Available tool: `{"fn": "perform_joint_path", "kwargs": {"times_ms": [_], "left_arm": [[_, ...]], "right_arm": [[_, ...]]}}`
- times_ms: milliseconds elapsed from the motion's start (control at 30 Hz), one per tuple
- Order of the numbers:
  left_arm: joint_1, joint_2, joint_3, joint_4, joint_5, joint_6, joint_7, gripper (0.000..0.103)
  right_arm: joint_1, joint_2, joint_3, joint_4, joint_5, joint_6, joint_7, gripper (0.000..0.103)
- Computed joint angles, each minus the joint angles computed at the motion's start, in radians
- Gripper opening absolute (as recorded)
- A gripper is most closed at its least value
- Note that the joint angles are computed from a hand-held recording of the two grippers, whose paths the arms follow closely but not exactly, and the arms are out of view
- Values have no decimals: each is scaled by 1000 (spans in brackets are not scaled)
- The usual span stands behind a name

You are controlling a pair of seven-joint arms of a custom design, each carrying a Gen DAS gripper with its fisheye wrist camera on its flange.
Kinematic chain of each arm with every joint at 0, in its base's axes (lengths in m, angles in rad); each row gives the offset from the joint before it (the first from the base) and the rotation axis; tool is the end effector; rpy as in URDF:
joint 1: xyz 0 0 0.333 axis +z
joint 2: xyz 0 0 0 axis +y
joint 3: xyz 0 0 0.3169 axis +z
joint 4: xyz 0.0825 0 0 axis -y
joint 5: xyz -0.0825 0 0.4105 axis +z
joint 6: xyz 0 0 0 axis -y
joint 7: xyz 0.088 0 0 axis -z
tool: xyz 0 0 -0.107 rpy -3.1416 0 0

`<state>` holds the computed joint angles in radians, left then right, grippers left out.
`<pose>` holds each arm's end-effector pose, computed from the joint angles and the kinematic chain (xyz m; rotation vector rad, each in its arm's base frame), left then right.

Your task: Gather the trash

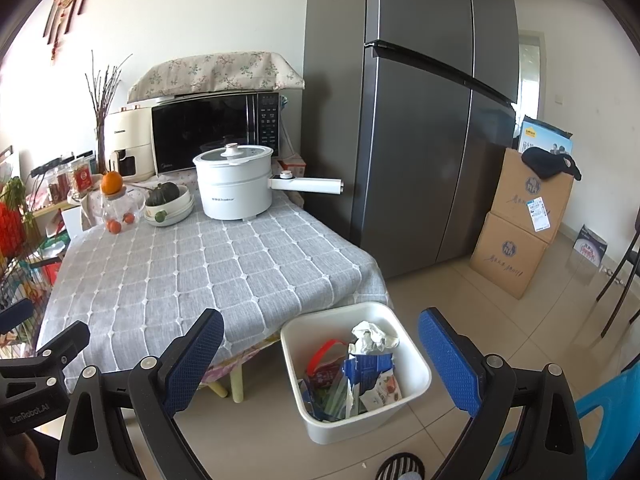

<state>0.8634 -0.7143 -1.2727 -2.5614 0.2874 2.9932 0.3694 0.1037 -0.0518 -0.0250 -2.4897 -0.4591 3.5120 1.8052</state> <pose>0.4477 -0.2192 0.3837 -1.8633 1.2918 -0.6661 0.5151 0.0942 0.4125 -1.8226 1.2511 -0.8249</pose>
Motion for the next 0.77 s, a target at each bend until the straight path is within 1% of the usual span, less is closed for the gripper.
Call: {"fn": "perform_joint_path", "kwargs": {"times_ms": [300,400,467,633,700,767], "left_arm": [[-11,-3,8,2,4,-16,-7,102],[-14,-3,11,3,9,-24,-13,102],[-15,1,13,4,12,-24,-17,102],[-18,9,17,2,22,-20,-21,102],[-22,25,25,-1,22,-11,-19,102],[-38,54,52,-15,15,6,-17,102]], "right_arm": [[-1,1,-4,0,-16,0,11,99],[3,-6,2,-2,-5,-8,8,99],[2,-7,11,-6,28,-6,-19,99],[8,-9,4,-5,17,-11,-10,99],[10,-11,7,-6,19,-17,-13,99],[12,-9,7,-5,19,-24,-15,101]]}}
